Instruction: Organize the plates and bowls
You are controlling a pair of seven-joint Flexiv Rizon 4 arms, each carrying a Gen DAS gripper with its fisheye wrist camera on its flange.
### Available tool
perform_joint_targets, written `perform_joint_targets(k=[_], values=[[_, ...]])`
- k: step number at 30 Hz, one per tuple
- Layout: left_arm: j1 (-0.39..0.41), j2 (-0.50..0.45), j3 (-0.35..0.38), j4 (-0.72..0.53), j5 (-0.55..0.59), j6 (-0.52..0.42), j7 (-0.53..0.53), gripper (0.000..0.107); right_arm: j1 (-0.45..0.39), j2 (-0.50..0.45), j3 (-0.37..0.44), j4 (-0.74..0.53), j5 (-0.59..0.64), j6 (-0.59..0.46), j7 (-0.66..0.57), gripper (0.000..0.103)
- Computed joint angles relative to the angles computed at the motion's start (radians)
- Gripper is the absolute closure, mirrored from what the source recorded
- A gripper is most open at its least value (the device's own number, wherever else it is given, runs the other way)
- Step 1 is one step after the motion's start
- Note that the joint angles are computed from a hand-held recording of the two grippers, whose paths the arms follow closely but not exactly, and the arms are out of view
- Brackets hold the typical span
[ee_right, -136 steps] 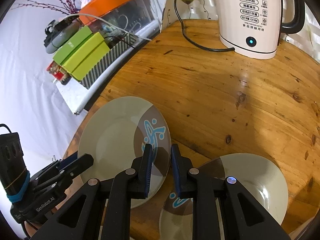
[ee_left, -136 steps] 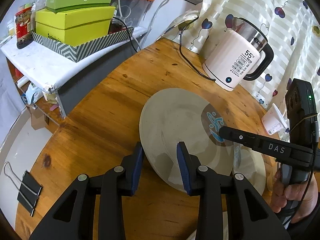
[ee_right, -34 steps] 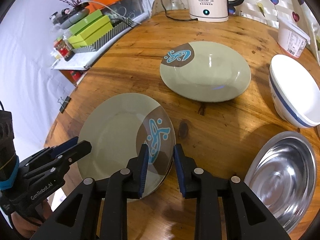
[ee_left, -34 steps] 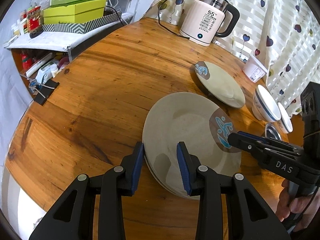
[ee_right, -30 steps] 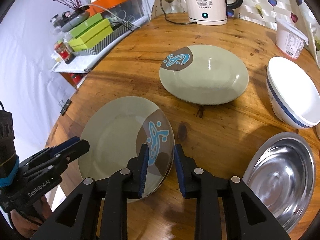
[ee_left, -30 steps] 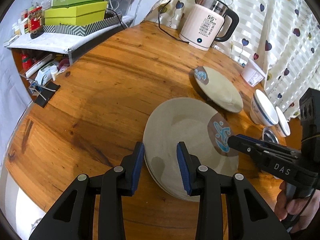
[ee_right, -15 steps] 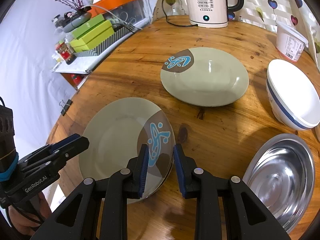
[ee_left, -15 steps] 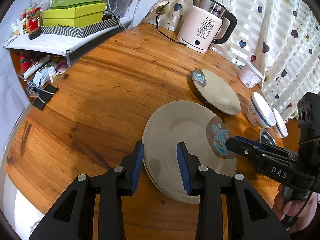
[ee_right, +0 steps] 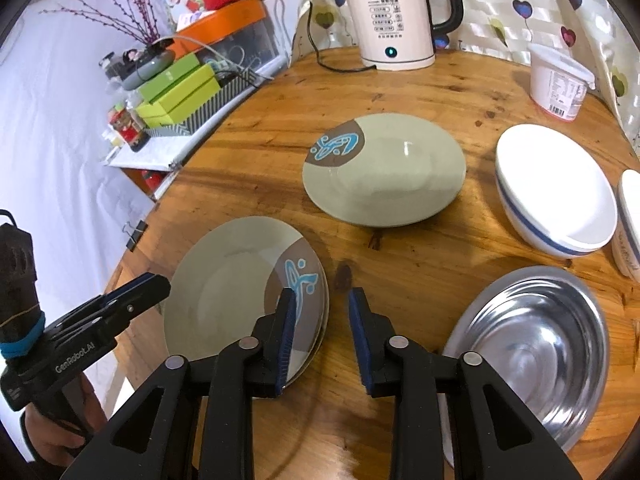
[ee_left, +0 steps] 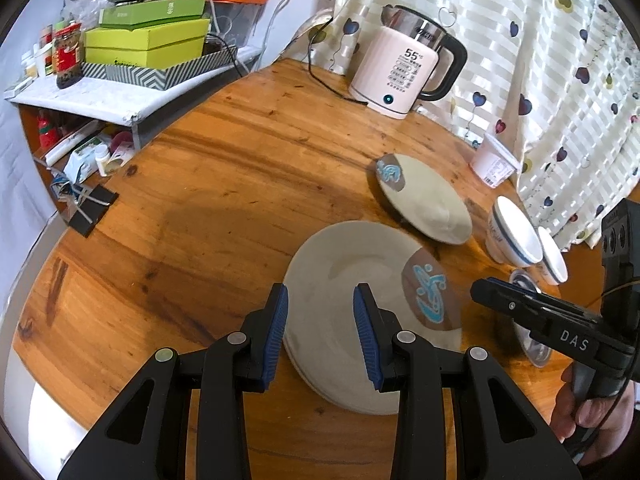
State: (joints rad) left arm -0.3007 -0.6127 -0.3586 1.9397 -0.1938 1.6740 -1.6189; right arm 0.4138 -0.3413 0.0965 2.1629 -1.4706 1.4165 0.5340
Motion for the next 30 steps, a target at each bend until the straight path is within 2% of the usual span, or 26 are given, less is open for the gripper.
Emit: perform_joint_targets(k=[3,8,13,15,21,30], values=[[0.043,-0.010,-0.057,0.001,0.010,0.014,0.015,0.071,-0.002,0.020,0.001,0.009,-0.025,-0.009,0.018,0.062],[0.083,-0.022,-0.115,-0.004,0.036,0.034,0.039,0.059,-0.020,0.038,0.009,0.017,-0.047,-0.014,0.038,0.058],[0.088,-0.029,-0.130,-0.033,0.052,0.018,0.069,0.057,-0.051,0.052,0.018,0.017,-0.105,-0.006,0.086,0.058],[0.085,-0.032,-0.132,-0.044,0.050,0.003,0.084,0.056,-0.064,0.053,0.024,0.015,-0.123,0.000,0.100,0.053],[0.071,-0.047,-0.134,-0.073,0.032,-0.023,0.128,0.055,-0.097,0.051,0.036,0.012,-0.160,0.015,0.142,0.051],[0.067,-0.061,-0.145,-0.109,-0.009,-0.061,0.171,0.055,-0.095,0.051,0.039,0.014,-0.098,0.001,0.091,0.051]])
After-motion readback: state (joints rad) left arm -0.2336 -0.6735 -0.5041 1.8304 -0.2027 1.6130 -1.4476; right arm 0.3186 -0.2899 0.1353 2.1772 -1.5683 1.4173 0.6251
